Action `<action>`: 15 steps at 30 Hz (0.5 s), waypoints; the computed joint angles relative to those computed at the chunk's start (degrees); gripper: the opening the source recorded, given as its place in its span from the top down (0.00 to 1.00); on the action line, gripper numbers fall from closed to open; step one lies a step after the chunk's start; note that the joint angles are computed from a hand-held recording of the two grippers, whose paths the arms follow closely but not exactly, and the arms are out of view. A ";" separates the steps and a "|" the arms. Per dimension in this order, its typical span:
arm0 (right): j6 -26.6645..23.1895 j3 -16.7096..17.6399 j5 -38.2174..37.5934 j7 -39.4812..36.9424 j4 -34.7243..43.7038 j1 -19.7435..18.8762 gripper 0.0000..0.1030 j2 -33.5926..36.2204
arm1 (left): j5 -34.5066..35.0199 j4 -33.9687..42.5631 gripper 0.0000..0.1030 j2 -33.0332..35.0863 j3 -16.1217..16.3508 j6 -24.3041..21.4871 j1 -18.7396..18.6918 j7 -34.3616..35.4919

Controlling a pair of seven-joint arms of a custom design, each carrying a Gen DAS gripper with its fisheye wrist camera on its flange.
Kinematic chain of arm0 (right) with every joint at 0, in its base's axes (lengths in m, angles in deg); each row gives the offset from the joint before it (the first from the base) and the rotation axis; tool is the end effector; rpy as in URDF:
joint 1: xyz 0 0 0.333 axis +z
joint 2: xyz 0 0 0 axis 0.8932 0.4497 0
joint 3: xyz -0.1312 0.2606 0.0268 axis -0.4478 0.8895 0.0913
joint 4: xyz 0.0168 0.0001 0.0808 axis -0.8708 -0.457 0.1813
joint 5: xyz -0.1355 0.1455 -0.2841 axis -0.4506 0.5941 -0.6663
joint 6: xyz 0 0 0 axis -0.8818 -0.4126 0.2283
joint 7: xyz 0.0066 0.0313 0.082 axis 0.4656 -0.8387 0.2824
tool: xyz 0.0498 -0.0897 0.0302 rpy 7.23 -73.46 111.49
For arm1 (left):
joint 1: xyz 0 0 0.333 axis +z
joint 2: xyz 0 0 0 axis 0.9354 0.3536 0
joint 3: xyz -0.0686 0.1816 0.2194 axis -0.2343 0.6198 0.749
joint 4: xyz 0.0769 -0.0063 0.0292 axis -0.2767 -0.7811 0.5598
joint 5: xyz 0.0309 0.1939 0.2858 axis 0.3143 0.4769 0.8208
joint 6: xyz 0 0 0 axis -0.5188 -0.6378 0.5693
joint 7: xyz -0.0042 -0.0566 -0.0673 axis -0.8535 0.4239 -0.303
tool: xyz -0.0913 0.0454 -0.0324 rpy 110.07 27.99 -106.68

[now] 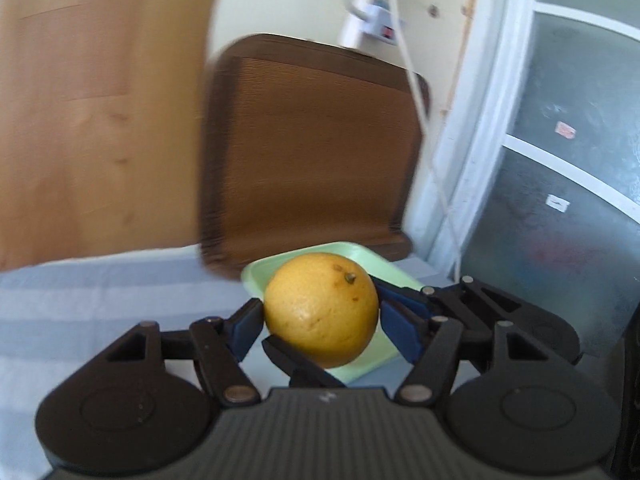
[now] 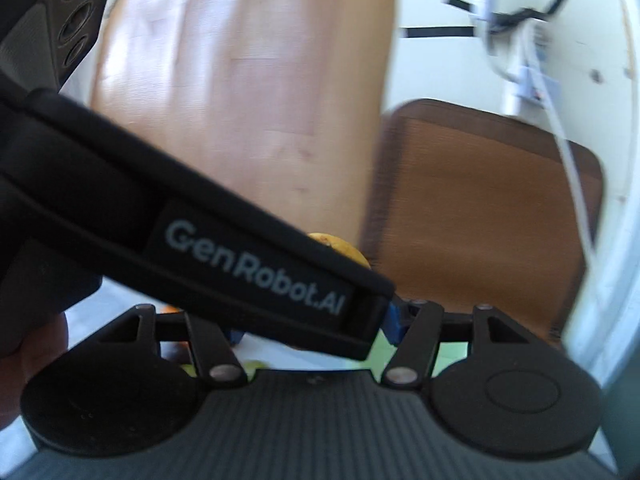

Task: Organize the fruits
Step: 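Carry the grapefruit into the pale green dish and open the left tool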

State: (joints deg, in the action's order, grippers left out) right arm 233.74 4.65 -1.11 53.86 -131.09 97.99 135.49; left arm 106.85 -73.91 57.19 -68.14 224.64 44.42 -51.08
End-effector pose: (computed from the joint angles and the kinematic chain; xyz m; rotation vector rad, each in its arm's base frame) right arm 0.5104 0.4884 0.3456 -1.8119 0.5402 -0.6541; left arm 0.4764 -0.3650 0.4100 -1.7402 1.5109 -1.0854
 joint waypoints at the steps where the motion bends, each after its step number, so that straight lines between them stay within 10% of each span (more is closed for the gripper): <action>1: -0.17 -0.51 0.55 0.18 0.77 -0.51 0.36 0.35 | -0.82 3.51 0.37 2.77 -0.09 0.72 0.10 2.35; 15: -16.87 -12.41 11.78 1.06 23.69 3.83 0.36 12.92 | -26.52 29.03 0.32 25.34 1.99 7.37 0.36 29.80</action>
State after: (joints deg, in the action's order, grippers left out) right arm 216.87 -7.76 10.68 54.92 -107.40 101.82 148.41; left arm 80.33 -44.89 82.53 -66.15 232.01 44.78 -21.28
